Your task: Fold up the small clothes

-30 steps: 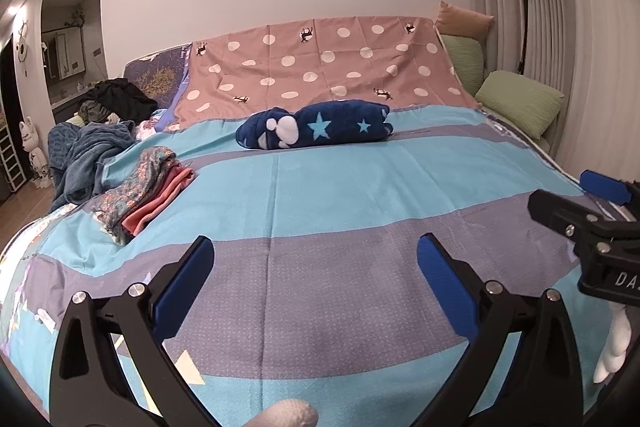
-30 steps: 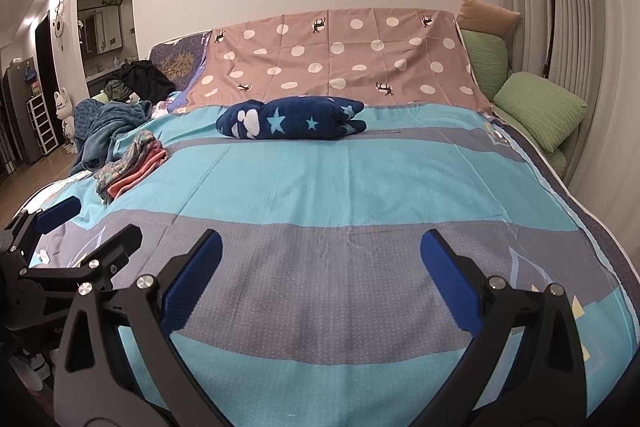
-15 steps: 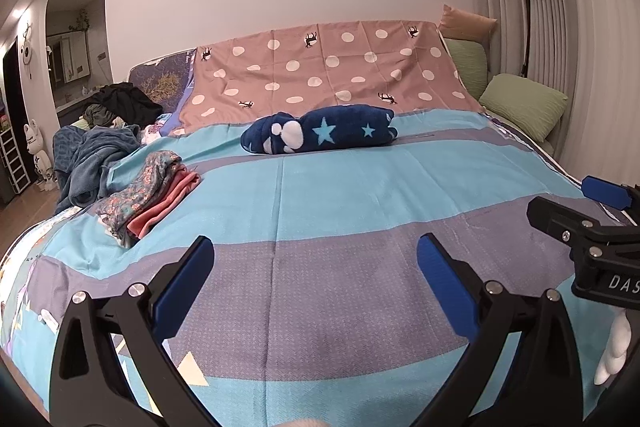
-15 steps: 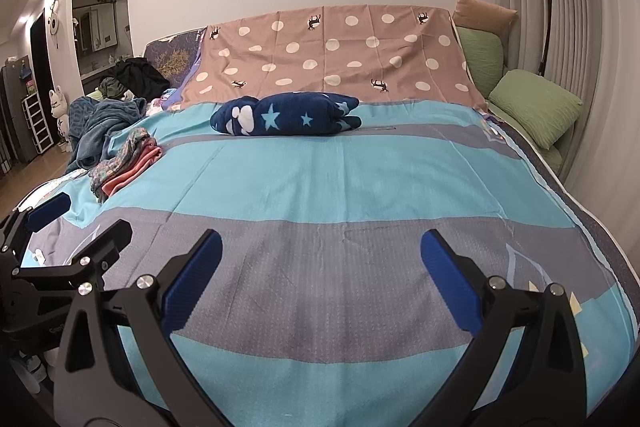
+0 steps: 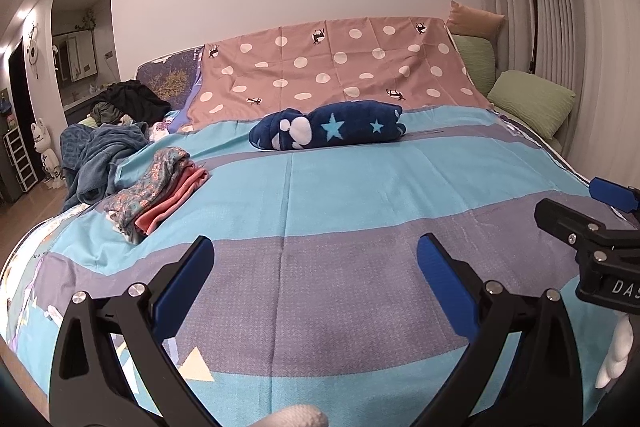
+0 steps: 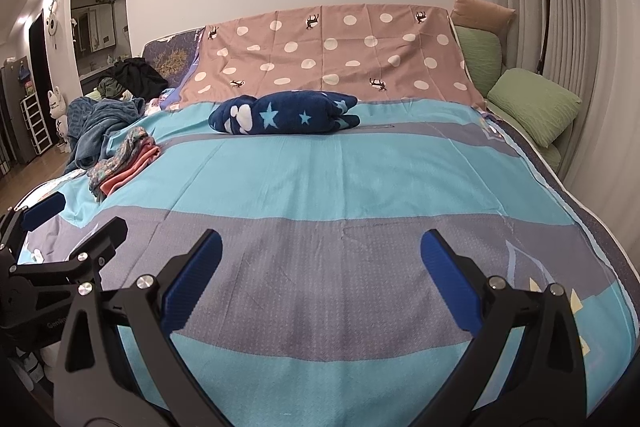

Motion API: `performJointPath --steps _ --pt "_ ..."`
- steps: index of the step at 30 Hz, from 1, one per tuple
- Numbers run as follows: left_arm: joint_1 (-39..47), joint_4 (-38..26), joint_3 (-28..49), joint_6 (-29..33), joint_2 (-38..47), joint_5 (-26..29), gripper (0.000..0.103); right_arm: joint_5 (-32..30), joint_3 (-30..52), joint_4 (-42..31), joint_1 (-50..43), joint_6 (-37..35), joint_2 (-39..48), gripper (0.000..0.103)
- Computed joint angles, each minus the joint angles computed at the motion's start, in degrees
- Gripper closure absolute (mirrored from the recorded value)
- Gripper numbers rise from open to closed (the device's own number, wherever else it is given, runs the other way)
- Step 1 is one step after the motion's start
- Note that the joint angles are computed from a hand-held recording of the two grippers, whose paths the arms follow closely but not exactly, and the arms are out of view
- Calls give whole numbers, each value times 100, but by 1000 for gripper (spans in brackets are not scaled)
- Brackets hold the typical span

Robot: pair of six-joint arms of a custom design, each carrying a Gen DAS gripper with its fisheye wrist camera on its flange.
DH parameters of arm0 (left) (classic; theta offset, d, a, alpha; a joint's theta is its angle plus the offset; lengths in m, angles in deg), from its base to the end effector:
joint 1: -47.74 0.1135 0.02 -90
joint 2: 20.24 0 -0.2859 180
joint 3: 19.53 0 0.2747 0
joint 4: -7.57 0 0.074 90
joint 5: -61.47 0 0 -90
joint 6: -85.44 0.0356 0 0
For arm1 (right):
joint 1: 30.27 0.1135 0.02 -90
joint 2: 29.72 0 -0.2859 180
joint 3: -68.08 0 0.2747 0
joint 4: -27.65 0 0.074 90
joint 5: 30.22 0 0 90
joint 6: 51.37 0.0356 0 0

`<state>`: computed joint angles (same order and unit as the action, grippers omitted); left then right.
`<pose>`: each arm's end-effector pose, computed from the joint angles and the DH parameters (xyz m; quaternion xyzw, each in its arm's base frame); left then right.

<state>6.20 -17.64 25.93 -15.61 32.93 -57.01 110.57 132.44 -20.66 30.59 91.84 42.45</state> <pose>0.1679 -0.1260 0.2483 0.1105 0.8524 -0.0114 0.5109 0.1499 0.2123 0.2682 0.0670 0.8706 -0.0024 0.4874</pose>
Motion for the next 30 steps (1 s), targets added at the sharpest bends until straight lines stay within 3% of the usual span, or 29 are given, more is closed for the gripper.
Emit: performJointPath --steps 30 --pt "-12 -23 -11 -64 19 -28 1 -102 -13 36 -14 44 93 2"
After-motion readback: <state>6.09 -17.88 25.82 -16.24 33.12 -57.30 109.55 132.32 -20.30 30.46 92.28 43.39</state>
